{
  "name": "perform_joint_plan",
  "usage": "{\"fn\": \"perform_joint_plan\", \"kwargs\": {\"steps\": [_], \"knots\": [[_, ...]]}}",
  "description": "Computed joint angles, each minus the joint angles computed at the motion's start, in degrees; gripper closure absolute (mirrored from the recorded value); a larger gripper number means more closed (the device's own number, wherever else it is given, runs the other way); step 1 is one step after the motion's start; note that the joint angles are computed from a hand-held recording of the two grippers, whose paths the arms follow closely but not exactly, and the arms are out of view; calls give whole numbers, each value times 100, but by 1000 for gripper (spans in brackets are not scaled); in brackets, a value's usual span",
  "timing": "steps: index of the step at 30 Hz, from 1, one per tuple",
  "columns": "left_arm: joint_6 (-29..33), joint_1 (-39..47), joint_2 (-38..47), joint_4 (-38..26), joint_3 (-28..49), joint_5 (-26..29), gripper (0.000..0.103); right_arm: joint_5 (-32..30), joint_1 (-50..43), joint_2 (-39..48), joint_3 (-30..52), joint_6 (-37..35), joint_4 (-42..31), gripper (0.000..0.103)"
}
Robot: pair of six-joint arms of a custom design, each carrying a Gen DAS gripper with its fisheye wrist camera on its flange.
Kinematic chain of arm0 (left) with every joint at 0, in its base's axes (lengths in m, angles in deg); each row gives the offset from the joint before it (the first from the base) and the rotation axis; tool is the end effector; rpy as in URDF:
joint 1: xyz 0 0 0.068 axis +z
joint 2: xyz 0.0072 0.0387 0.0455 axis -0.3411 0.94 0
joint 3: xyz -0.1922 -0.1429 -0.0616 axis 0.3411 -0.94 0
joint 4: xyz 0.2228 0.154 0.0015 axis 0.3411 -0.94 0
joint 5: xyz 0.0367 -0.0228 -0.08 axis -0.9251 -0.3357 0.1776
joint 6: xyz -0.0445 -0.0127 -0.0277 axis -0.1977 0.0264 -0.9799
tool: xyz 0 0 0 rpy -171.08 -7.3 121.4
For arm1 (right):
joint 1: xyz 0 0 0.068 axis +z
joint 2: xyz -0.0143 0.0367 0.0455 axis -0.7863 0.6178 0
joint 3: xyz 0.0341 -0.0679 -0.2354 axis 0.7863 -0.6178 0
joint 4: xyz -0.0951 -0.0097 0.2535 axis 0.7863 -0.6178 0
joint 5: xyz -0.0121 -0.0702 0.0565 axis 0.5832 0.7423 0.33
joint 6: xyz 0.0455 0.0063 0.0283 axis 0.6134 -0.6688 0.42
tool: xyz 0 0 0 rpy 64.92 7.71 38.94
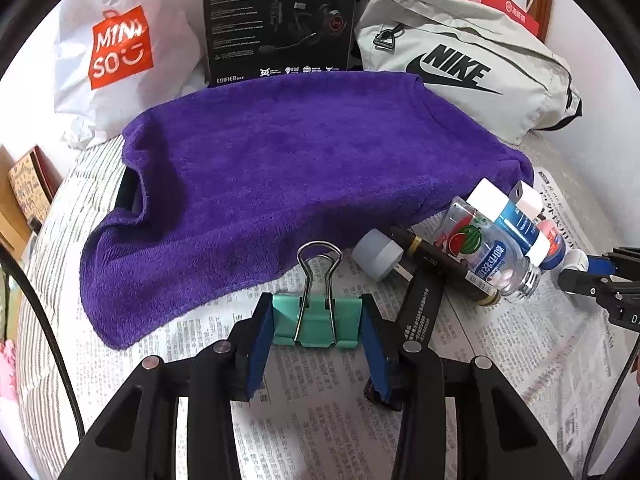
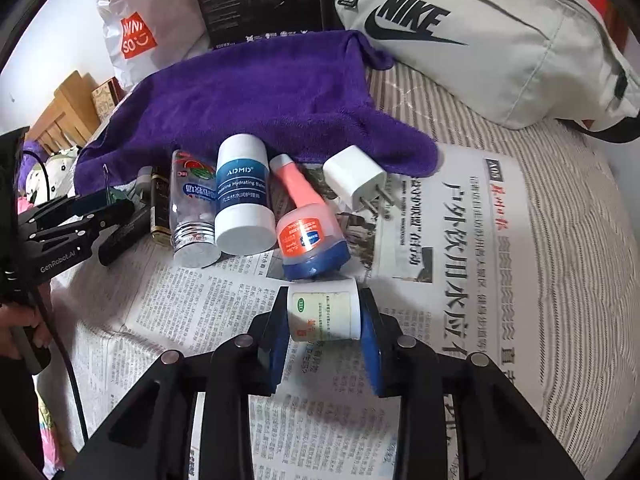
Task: Organize rigid objects
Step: 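Carry the clip and jar onto the purple towel and open both tools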
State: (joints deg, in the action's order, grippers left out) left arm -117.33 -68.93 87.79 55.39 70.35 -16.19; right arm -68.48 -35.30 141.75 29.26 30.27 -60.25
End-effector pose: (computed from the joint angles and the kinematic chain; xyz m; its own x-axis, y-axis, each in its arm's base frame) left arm 0.1737 -0.1800 0.1685 -0.8242 0.0395 -0.5649 0.0813 0.9955 -0.0490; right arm 0.1987 0.0622 0.1848 -0.8601 -0.2474 -0.4460 -0.3136 0.9462 0.0800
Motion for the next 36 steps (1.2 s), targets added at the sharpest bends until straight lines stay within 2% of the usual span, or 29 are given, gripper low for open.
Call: {"fn": "perform_joint_plan", "kwargs": {"steps": [10, 16, 25, 30, 36], "knots": [[-704, 47, -1474, -496, -637, 231, 63, -256, -196, -167, 463, -460, -654, 71], [-695, -55, -1894, -1117, -309, -49, 63, -523, -264, -132, 738, -488, -689, 71], [-129, 277, -1505, -1217, 473, -108, 63, -670, -308, 366, 1479, -737, -647, 71], [265, 763, -1163, -996, 748, 104, 63, -757, -335, 1039, 2059, -729, -392, 71], [781, 1553, -664, -504, 974, 638, 63, -874, -346, 1983, 2781, -657, -100, 71]]}}
